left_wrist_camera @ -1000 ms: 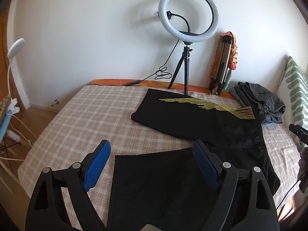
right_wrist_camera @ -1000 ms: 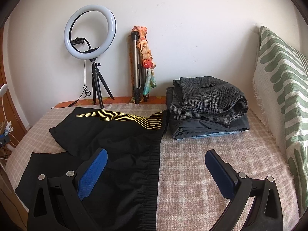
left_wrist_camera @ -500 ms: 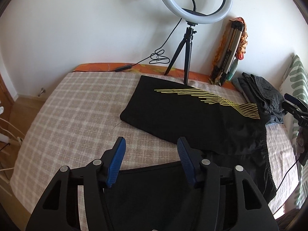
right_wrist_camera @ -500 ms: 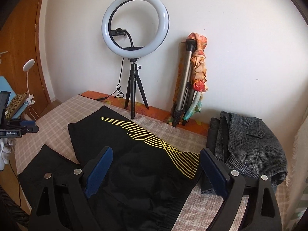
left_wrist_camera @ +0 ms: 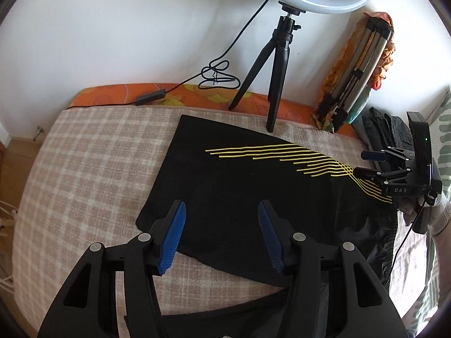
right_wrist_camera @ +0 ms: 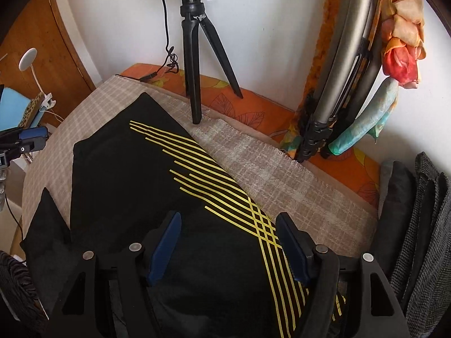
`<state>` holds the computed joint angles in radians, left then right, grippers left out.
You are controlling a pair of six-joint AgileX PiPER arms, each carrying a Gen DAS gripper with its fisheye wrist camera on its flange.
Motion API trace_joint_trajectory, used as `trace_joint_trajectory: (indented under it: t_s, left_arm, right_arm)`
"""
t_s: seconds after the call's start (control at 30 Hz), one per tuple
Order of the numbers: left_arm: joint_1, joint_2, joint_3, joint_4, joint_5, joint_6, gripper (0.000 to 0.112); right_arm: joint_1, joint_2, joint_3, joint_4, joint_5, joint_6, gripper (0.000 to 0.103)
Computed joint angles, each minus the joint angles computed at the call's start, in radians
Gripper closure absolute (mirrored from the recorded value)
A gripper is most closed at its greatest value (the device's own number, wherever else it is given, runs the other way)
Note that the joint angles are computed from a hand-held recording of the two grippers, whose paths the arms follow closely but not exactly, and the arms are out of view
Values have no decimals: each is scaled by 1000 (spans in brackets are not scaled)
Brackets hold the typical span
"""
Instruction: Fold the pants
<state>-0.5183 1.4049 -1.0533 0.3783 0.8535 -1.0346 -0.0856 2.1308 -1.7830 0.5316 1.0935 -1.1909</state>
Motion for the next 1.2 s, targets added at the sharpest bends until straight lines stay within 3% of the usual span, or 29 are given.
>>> trace_joint_trajectory:
  t_s: [0.23, 0.4, 0.47, 0.5, 0.57, 0.63, 0.93, 1.1, 1.13, 1.2]
  left_arm:
    - [86, 209, -112, -89, -83, 139, 60]
    - [147, 284, -195, -92, -81, 191, 60]
    - [198, 320, -235, -149, -93, 233, 55]
    - [227, 338, -254, -197, -98, 260, 54]
    - [277, 375, -289, -292, -107, 311, 54]
    - [305, 403, -316, -331, -112, 312, 54]
    - [341, 498, -391, -448, -108, 318, 53]
    - [334, 515, -374, -439, -133, 258, 53]
    - [329, 515, -363, -438, -146, 251, 55]
    - [312, 506, -336, -397, -173, 219, 71]
  right_arm:
    - [68, 163, -168, -99, -16, 56, 33]
    - [61, 162, -136, -69, -39, -18, 42]
    - [48, 148, -109, -38, -38, -49, 66]
    - [43, 140, -97, -32, -31, -59, 71]
    - [33, 106, -44, -26, -53, -90, 93]
    - [22, 46, 54, 0, -113, -139, 100]
    - [-62, -279, 529, 255, -242, -592, 103]
    - [-49, -361, 642, 307, -304, -691, 103]
    - [-50, -365, 648, 314, -312, -696, 103]
    - [-57, -360, 638, 312, -310, -685, 103]
